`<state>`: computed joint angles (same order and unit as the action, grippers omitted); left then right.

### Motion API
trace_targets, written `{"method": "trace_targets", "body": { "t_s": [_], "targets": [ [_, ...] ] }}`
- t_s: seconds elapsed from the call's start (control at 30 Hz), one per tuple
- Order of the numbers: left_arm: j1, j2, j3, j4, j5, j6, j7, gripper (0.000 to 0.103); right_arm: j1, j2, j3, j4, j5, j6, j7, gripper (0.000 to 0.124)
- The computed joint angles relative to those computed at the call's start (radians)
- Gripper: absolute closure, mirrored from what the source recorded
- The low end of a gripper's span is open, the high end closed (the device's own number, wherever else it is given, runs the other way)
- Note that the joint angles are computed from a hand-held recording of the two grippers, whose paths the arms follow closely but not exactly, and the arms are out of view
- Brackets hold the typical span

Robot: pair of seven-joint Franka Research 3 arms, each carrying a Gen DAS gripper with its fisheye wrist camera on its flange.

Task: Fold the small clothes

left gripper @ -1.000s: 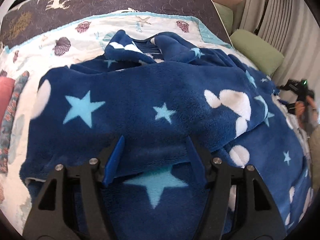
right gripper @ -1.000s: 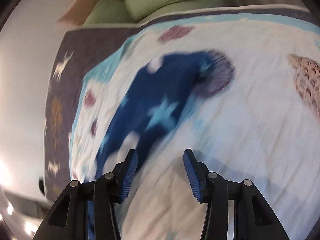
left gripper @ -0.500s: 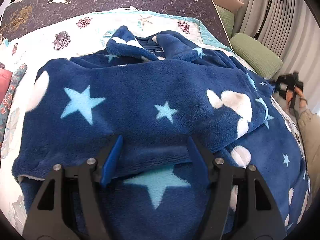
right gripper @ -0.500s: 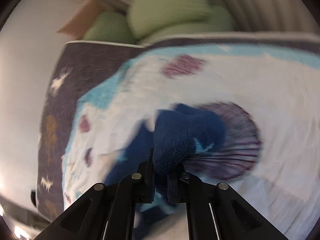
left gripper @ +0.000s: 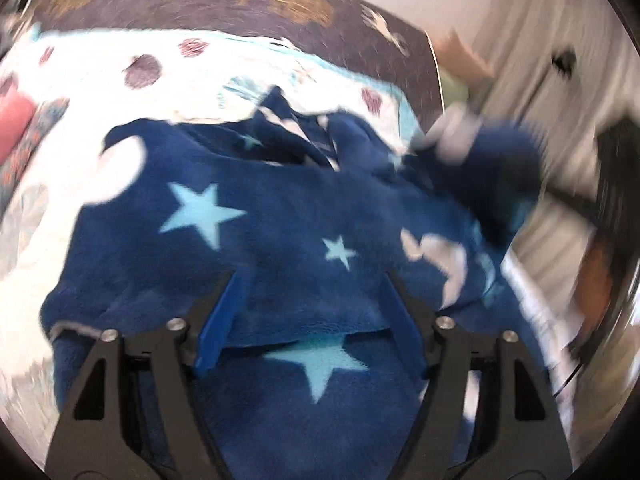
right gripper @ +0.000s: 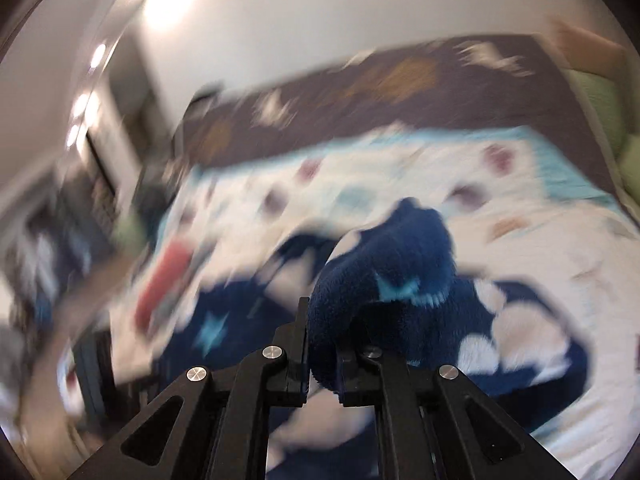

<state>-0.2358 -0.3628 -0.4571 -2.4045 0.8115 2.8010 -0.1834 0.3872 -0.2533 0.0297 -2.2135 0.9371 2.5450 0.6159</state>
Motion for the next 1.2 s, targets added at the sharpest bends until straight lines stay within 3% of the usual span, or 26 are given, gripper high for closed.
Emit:
{"method": "trace_targets", "body": {
  "t_s": [0.07, 0.17, 0.33, 0.53, 0.57, 0.7, 0.77, 0.8, 0.87, 0.9, 1.07, 1.2],
  "targets": [
    [0.012, -0.043, 0.014, -0.047, -0.007, 0.071, -0.058, 0.029, 0.011, -0.024, 0.043, -0.073, -0.077, 0.019, 0.023, 0.107],
    [-0.009, -0.06, 0.034, -0.062, -0.075, 0.076, -0.008, 0.029, 0.017, -0.049, 0.067, -0.158, -0.187, 0.04, 0.089, 0.099],
    [-0.021, 0.021, 0.046, 0.006, -0.132, 0.142, 0.112, 0.026, 0.029, -0.137, -0.011, -0.226, -0.154, -0.014, 0.071, 0.093],
    [-0.073, 0.125, 0.065, 0.059, -0.243, 0.244, 0.218, 0.018, -0.022, -0.178, -0.044, -0.244, -0.137, 0.008, 0.122, 0.083],
    [-0.083, 0.134, 0.066, 0.063, -0.26, 0.245, 0.233, 0.016, -0.03, -0.18, -0.046, -0.247, -0.139, 0.017, 0.133, 0.082],
    [-0.117, 0.145, 0.062, 0.09, -0.321, 0.112, 0.277, 0.015, -0.045, -0.194, -0.068, -0.262, -0.118, 0.022, 0.148, 0.082],
    [-0.118, 0.157, 0.064, 0.086, -0.328, 0.126, 0.263, 0.016, -0.051, -0.202, -0.08, -0.268, -0.105, 0.021, 0.156, 0.082],
    [-0.121, 0.164, 0.065, 0.087, -0.331, 0.129, 0.26, 0.022, -0.053, -0.202, -0.087, -0.269, -0.093, 0.019, 0.158, 0.082],
    [-0.173, 0.193, 0.105, 0.103, -0.422, 0.118, 0.359, 0.078, -0.062, -0.205, -0.093, -0.271, -0.085, 0.022, 0.162, 0.082],
    [-0.202, 0.211, 0.125, 0.116, -0.489, 0.111, 0.419, 0.09, -0.07, -0.203, -0.09, -0.272, -0.087, 0.029, 0.17, 0.082],
    [-0.132, 0.126, 0.055, 0.169, -0.307, 0.049, 0.343, 0.091, -0.114, -0.181, -0.063, -0.256, -0.139, 0.125, 0.236, 0.078],
    [-0.085, 0.036, 0.044, 0.236, -0.213, -0.089, 0.376, 0.091, -0.207, -0.128, 0.027, -0.232, -0.364, 0.21, 0.445, 0.072]
  ]
}}
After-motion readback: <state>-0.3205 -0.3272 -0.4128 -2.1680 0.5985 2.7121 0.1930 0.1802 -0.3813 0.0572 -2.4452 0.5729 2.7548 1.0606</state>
